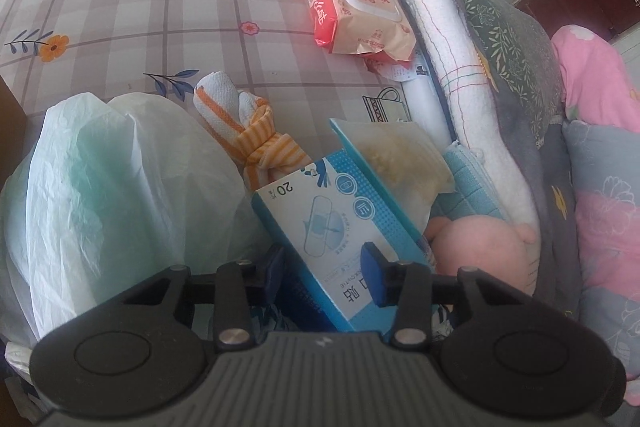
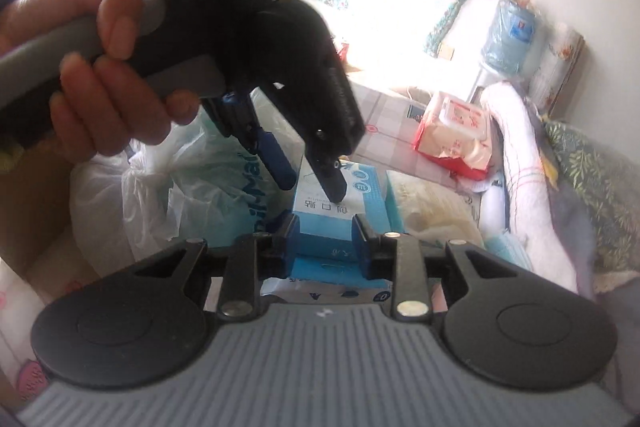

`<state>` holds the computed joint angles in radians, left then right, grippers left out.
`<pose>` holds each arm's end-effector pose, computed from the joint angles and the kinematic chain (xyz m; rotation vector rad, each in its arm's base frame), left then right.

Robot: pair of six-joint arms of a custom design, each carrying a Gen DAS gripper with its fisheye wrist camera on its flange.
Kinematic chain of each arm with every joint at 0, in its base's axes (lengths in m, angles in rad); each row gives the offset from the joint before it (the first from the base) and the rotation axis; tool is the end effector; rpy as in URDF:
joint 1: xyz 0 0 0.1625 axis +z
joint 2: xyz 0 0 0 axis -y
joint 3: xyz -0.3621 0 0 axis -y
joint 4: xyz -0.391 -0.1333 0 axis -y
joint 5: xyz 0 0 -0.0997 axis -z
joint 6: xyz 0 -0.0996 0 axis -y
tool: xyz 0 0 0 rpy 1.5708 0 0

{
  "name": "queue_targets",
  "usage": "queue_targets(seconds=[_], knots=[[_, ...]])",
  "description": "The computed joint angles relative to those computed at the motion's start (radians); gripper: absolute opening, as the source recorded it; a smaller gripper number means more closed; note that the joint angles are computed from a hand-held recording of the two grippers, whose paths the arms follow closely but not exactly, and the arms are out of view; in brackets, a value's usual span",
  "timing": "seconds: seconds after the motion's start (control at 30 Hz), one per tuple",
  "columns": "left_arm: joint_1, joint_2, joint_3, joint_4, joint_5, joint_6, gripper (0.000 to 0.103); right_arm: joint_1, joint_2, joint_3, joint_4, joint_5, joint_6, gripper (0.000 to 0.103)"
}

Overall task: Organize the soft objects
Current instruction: 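Grasp the blue-and-white bandage box with the left gripper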

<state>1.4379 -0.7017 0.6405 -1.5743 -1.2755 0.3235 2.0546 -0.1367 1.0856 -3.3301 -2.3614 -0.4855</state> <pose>0.0585 -0.7872 0.3315 0.6294 2.7706 -0.0513 0.3837 -0.5959 -0.0820 0.6743 -2.1228 0.9397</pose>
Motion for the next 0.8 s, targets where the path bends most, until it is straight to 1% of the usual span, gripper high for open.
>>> queue_targets(seconds=[0.03, 0.07, 0.17, 0.23, 0.27, 0.33, 0.4, 0.43, 0.47, 0.5, 0.57, 0.67, 0.7, 0.8], knots=[[0.000, 0.002, -0.008, 0.010, 0.000, 0.002, 0.041, -0.010, -0.045, 0.047, 0.012, 0.030, 0.082, 0.028], [0.000, 0.003, -0.018, 0.026, 0.000, 0.005, 0.041, -0.019, -0.081, 0.094, 0.003, 0.053, 0.141, 0.028], [0.002, -0.002, -0.020, 0.046, -0.004, 0.019, 0.041, -0.051, -0.150, 0.142, 0.013, 0.101, 0.282, 0.028], [0.003, -0.001, -0.020, 0.050, -0.007, 0.020, 0.043, -0.075, -0.183, 0.154, 0.047, 0.141, 0.366, 0.028], [0.004, 0.004, -0.028, 0.055, -0.009, 0.016, 0.043, -0.096, -0.213, 0.173, 0.076, 0.181, 0.429, 0.028], [0.008, 0.022, -0.058, 0.070, -0.019, 0.000, 0.044, -0.138, -0.236, 0.164, 0.151, 0.264, 0.562, 0.028], [0.010, 0.041, -0.088, 0.085, -0.029, -0.013, 0.044, -0.172, -0.247, 0.150, 0.222, 0.337, 0.665, 0.028], [0.011, 0.051, -0.104, 0.095, -0.032, -0.018, 0.046, -0.181, -0.245, 0.136, 0.251, 0.350, 0.693, 0.028], [0.012, 0.061, -0.120, 0.106, -0.035, -0.023, 0.046, -0.192, -0.217, 0.086, 0.302, 0.359, 0.718, 0.028], [0.014, 0.070, -0.133, 0.114, -0.039, -0.029, 0.047, -0.198, -0.209, 0.066, 0.335, 0.363, 0.739, 0.028], [0.016, 0.091, -0.169, 0.135, -0.048, -0.038, 0.047, -0.211, -0.192, 0.024, 0.395, 0.373, 0.768, 0.028], [0.017, 0.111, -0.198, 0.152, -0.054, -0.057, 0.048, -0.218, -0.169, -0.017, 0.441, 0.389, 0.801, 0.029], [0.016, 0.106, -0.187, 0.142, -0.052, -0.057, 0.048, -0.221, -0.166, -0.021, 0.446, 0.401, 0.814, 0.029], [0.013, 0.085, -0.156, 0.123, -0.058, -0.050, 0.047, -0.217, -0.164, -0.018, 0.434, 0.393, 0.815, 0.029]])
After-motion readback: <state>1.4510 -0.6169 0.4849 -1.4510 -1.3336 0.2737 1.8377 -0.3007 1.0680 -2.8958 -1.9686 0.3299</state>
